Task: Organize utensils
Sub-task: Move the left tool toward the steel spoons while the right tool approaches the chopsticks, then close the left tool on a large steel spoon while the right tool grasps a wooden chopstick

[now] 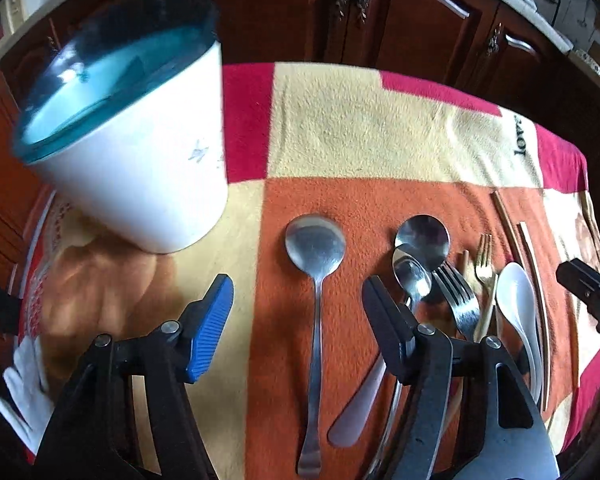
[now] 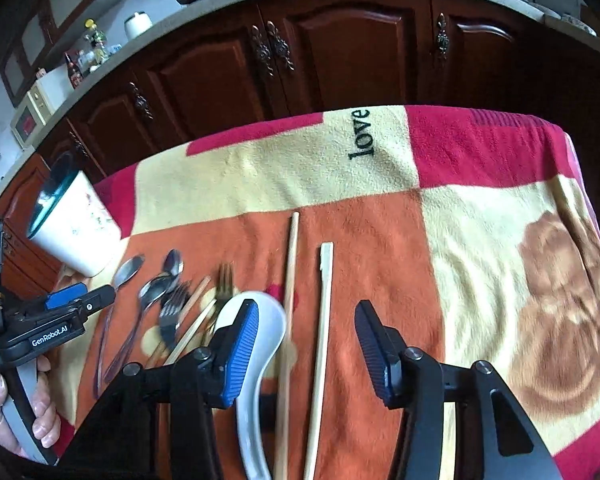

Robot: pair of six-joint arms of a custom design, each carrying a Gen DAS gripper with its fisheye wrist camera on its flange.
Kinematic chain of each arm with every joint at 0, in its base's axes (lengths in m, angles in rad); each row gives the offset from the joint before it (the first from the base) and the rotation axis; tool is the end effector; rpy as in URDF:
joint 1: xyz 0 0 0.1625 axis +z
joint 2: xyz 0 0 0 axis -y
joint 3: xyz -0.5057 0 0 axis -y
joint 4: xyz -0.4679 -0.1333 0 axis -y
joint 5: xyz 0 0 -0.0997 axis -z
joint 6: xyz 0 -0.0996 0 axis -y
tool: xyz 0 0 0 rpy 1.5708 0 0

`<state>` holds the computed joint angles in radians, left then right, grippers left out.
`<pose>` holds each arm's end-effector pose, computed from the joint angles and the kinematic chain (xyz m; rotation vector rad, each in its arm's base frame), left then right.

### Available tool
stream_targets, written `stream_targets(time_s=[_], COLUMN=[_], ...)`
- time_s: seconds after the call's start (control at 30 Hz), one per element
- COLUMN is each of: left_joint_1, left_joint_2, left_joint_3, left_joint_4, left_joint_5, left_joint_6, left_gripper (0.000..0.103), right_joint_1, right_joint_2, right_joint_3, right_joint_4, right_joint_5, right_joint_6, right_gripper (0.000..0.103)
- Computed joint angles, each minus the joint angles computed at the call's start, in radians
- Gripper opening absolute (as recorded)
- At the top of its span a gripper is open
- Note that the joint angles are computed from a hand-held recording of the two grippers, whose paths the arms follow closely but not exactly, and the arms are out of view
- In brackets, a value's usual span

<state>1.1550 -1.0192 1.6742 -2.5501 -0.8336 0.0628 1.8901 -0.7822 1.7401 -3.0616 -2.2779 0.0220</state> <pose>-0.1214 -0.7707 0.2700 0.4242 2.3827 -0.5528 0.3013 -0.6927 0.1216 0.1172 -2.4272 0.8019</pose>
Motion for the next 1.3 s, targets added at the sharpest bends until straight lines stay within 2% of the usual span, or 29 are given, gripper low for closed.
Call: stream_targets(time_s=[0.1,0.33,0.53,0.7,0.83,0.87,1.07,1.3], left_joint_1=[0.009,0.018,0.018,0.020,0.015,0.016,0.017,0.001], left_joint_2=[0.019,0.046,0.088,0.089,0.101,0.100,0.097,0.029], left_joint_3=[-0.032,-0.069,-0.128,-0.137,-0.158,-0.158,-0.163,-0.090], left_joint_4=[0.050,0.096,0.142,0.173,0.206,0.208,0.188,0.064], left_joint_5=[-0.005,0.016,0.026,0.022,0.021,0.019,-0.002,-0.044], left_joint_6=[-0.013,-0.019,-0.024,-0.031,-0.058,-0.059,-0.055,0.012], left_gripper=[0.058,0.057,0.052,0.036,0.036,0.035,0.035,0.035], right_joint_1=[-0.021,-0.049,-0.055,-0.056,-0.047,-0.045,-0.043,-0.026], right_joint_2=[0.005,0.025,0.048,0.061,0.082,0.087,0.086,0.052], right_joint_3=[-0.035,-0.096,-0.136,-0.163,-0.192,-0.197,-0.183,-0.106], right_joint_4=[0.070,0.164,0.228,0.258,0.298,0.299,0.269,0.095], right_joint_5=[0.019,0.037,0.022,0.006,-0.046,-0.056,-0.049,-0.017], right_joint_6=[0.039,0.069,0.082,0.079,0.078,0.074,0.046,-0.031], right_gripper=[0.041,0.036,0.029,0.027,0.012,0.007,0.007,0.007])
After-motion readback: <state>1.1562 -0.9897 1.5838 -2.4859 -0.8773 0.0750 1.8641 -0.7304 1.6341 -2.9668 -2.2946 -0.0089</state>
